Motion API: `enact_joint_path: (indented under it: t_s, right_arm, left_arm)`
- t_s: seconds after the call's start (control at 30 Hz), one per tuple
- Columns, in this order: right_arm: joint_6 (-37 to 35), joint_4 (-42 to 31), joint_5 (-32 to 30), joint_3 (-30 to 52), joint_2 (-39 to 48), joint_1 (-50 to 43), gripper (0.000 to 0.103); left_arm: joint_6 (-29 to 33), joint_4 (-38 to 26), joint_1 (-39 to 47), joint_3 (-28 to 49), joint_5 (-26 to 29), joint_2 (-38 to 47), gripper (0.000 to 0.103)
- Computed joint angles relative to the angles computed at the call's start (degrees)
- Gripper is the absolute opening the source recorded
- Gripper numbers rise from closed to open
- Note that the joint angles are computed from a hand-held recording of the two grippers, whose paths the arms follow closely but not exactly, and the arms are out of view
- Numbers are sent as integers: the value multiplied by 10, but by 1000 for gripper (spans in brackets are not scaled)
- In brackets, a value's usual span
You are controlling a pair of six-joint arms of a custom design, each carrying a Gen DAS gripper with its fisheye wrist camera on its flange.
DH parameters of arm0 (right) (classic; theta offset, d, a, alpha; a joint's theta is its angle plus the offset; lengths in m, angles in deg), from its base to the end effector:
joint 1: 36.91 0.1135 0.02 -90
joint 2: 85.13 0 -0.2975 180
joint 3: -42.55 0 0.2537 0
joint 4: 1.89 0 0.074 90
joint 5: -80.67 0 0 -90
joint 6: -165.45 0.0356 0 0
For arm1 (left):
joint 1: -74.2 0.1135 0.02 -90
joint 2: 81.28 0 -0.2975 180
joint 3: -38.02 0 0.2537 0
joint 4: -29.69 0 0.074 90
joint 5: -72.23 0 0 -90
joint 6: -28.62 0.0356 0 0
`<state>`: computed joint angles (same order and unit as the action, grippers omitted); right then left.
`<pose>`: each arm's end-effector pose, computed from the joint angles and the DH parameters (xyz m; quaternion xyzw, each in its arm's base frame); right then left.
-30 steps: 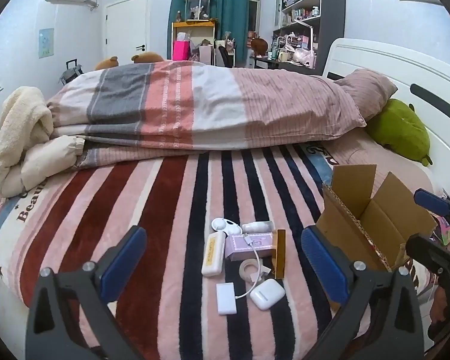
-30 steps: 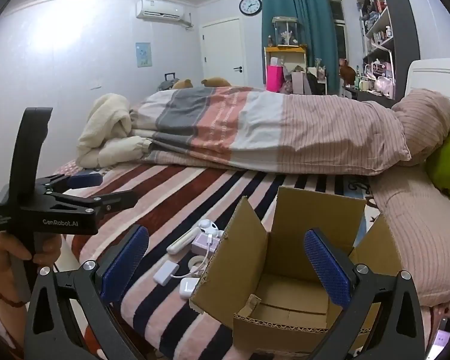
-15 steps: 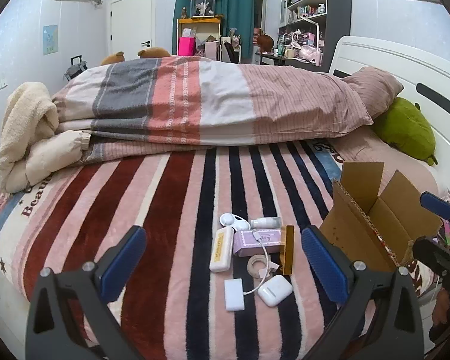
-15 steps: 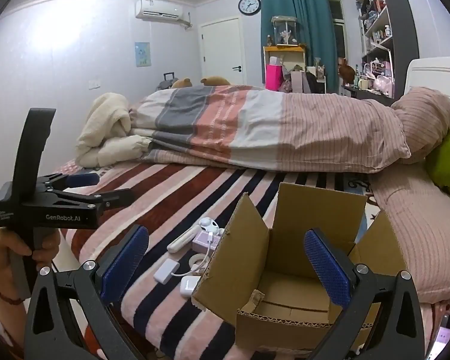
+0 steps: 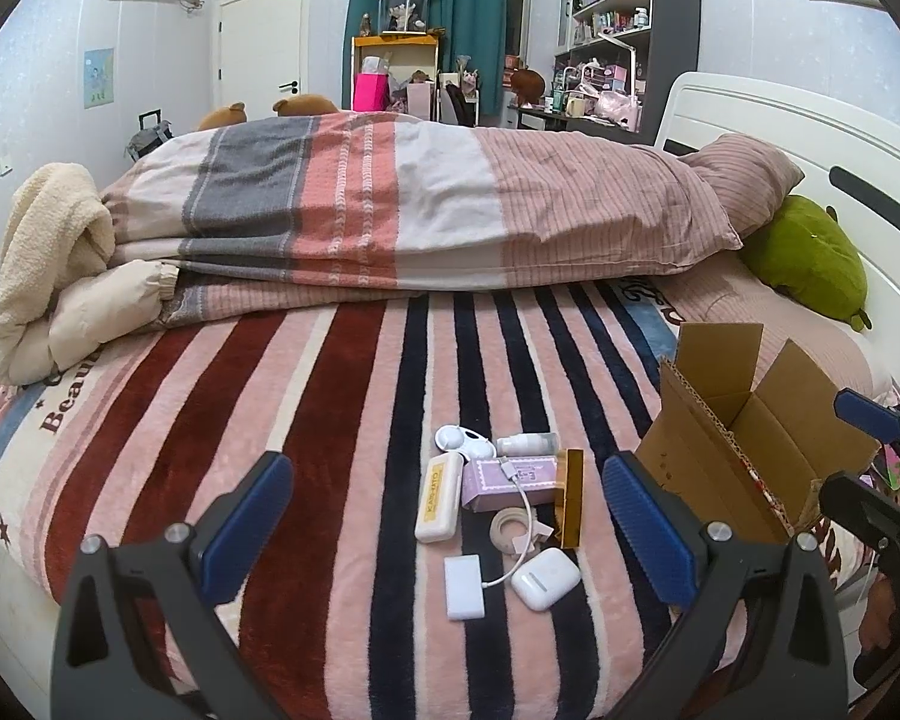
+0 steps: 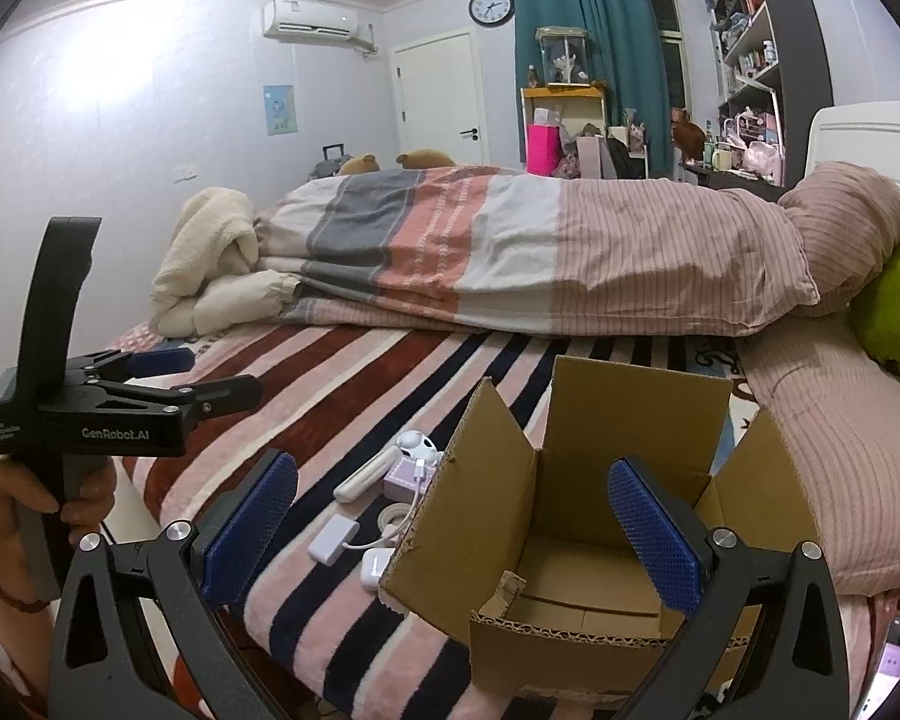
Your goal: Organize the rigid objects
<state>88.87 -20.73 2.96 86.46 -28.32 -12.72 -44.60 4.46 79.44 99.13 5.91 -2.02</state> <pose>0.1828 0.0738 0.2486 -0.0296 0.8696 0.0675 0.4883 0.2832 0.0116 0.2535 0.1711 0.8861 -0.1110 0.4161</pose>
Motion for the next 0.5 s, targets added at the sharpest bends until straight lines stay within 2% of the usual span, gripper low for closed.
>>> enact_joint_path:
  t_s: [0.5]
  right_arm:
    - [0, -1, -1, 2, 0, 1, 103]
  left_arm:
    - [2, -4, 2, 0, 2, -4, 103]
